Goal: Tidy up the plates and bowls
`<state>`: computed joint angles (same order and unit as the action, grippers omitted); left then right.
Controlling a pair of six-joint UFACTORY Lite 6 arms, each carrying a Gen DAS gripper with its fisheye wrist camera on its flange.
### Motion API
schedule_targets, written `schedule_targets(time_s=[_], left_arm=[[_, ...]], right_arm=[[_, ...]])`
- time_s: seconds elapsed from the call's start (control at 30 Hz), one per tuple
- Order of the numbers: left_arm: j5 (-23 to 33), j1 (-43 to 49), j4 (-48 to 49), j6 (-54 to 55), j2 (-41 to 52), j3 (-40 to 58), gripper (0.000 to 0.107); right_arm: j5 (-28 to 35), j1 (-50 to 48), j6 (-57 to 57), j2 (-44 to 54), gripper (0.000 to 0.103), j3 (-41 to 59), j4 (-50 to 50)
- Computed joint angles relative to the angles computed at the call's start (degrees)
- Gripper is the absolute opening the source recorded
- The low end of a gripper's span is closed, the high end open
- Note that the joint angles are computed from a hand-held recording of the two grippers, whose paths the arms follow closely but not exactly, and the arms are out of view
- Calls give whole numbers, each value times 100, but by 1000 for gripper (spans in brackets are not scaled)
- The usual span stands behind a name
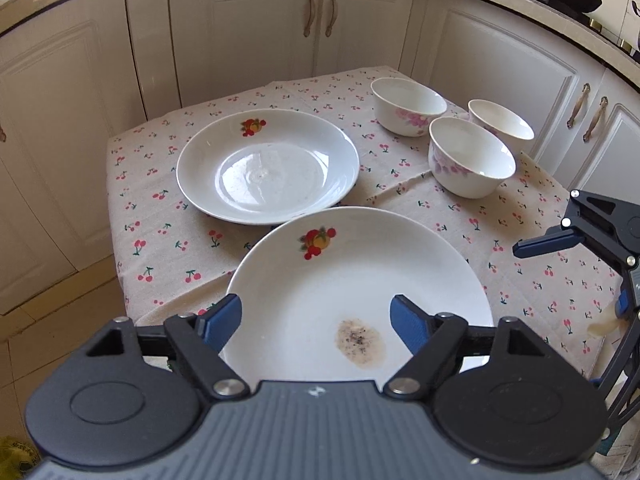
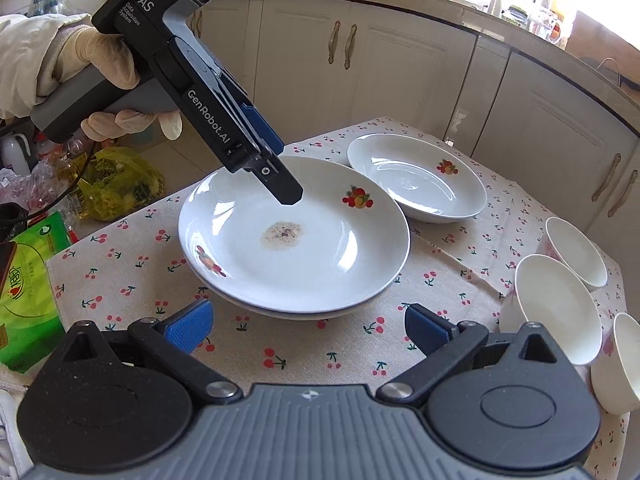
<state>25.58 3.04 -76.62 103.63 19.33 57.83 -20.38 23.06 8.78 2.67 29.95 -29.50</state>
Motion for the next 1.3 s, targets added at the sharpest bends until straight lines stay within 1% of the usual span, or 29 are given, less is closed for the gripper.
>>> schedule_targets(time_s=[0.03,0.1,0.2,0.3,0.4,0.6,0.7,0.77,0.83,0.9,1.0,1.1,1.3], left_arm=[[19,7,-120,91,-120,-104,82],[32,3,-366,308,-360,-310,88],[-33,-37,-1017,965,-743,-663,92],[-96,-90,-1215,1057,-952,-775,95],[-138,-136,-1242,995,-1034,-757,95],[-142,-224,-1234,695,-792,-374,95],[-87,-245,-1207,638,-499,-27,95],[-318,-331,-1440,827,-247,236,95],[-414,-348,-1571,975,29,522,95],[-369,-300,-1241,611,389,936,95],[-407,-278,-957,262,877,1507,95],[-563,-296,-764,79,1349,2070,95],[-517,-241,545,-1384,2473,3505,95]], right_arm=[[-30,-73,137,-128,103,-99,-153],[-64,-223,441,-350,103,-248,-489],[-135,-482,894,-584,103,-373,-1034],[-204,-726,1110,-746,103,-409,-1421],[-313,-992,1391,-789,103,-321,-1916],[-427,-1482,1833,-394,103,315,-2770],[-460,-1658,2016,-35,103,785,-3158],[-468,-1742,2212,286,103,1184,-3469],[-453,-1783,2456,669,103,1650,-3812],[-401,-1800,2683,1042,103,2113,-4103],[-298,-1816,3250,1719,103,2979,-4813],[-191,-1790,4079,2369,103,3889,-5792],[-201,-1727,6347,3715,103,5789,-8333]])
